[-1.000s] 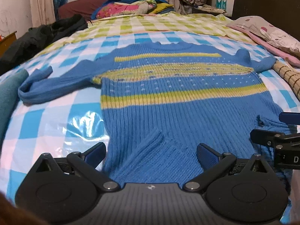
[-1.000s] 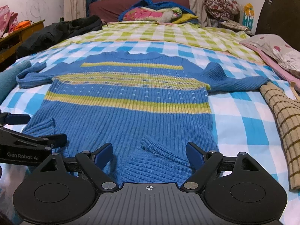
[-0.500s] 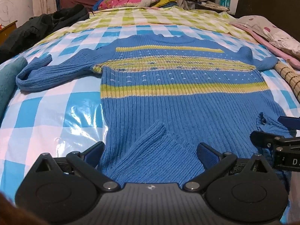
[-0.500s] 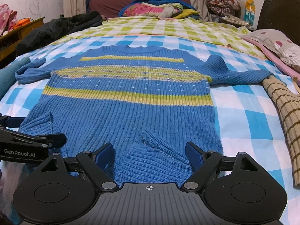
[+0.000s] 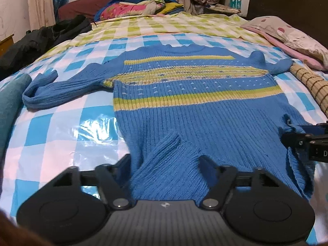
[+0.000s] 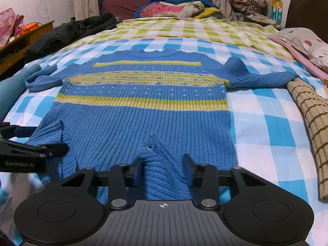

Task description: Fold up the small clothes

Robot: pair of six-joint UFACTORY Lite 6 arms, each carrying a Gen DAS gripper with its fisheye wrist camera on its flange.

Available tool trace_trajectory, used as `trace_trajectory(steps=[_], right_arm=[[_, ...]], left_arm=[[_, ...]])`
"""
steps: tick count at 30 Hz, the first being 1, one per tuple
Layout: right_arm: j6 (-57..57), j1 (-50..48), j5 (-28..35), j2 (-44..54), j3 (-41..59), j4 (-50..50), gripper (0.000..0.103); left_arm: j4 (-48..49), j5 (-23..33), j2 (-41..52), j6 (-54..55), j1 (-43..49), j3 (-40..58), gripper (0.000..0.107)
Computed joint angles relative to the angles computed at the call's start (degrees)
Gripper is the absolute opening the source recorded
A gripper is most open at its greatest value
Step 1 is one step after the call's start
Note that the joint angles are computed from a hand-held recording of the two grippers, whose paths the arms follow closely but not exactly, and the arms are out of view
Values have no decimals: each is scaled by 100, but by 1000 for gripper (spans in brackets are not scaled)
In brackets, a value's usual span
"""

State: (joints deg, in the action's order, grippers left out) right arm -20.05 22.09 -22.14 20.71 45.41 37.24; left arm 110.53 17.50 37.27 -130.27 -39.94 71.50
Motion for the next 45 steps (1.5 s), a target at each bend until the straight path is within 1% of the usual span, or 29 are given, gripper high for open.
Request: trace_trajectory(steps=[3,4,7,11,13,17,27,33,37,40,41,45], right_arm=[[269,-112,133,-271,-244,-262,24],[373,-145,165,-374,-343,-354,23],[453,-204,204,-669,-636,-410,18],[483,-247,246,-1114,-1064,-366,16],[340,-241,267,-1382,-1299,-188,16],[-40,-197,319,-1911,-1764,349,16],[-1215,-30,489,-2910,-2627,1846,16],[-2424,252,512,-3558,-3089,3255,16],[-2998,513,417,-3997,-3390,4052,18],[-3261,736,271,-4335,-3588,4508,19],[-3373,780,248,-4463,-3655,4658,21],[-3437,809,202,-4688,-3798,4811,22]], left_arm=[[17,-53,-128,-15,24,-125,62],[98,-54,-183,-104,31,-197,59],[206,-31,-347,-259,25,-393,53],[550,24,-681,-695,11,-821,52],[835,44,-894,-1058,9,-1101,52],[1153,164,-1264,-1607,-71,-1629,52],[1303,524,-1952,-2304,-329,-2690,52],[976,889,-2389,-2374,-546,-3246,52],[524,1254,-2555,-2401,-710,-3550,52],[428,1409,-2748,-2731,-750,-3865,52],[381,1473,-2823,-2841,-780,-3987,52],[137,1672,-2992,-3041,-840,-4334,52]])
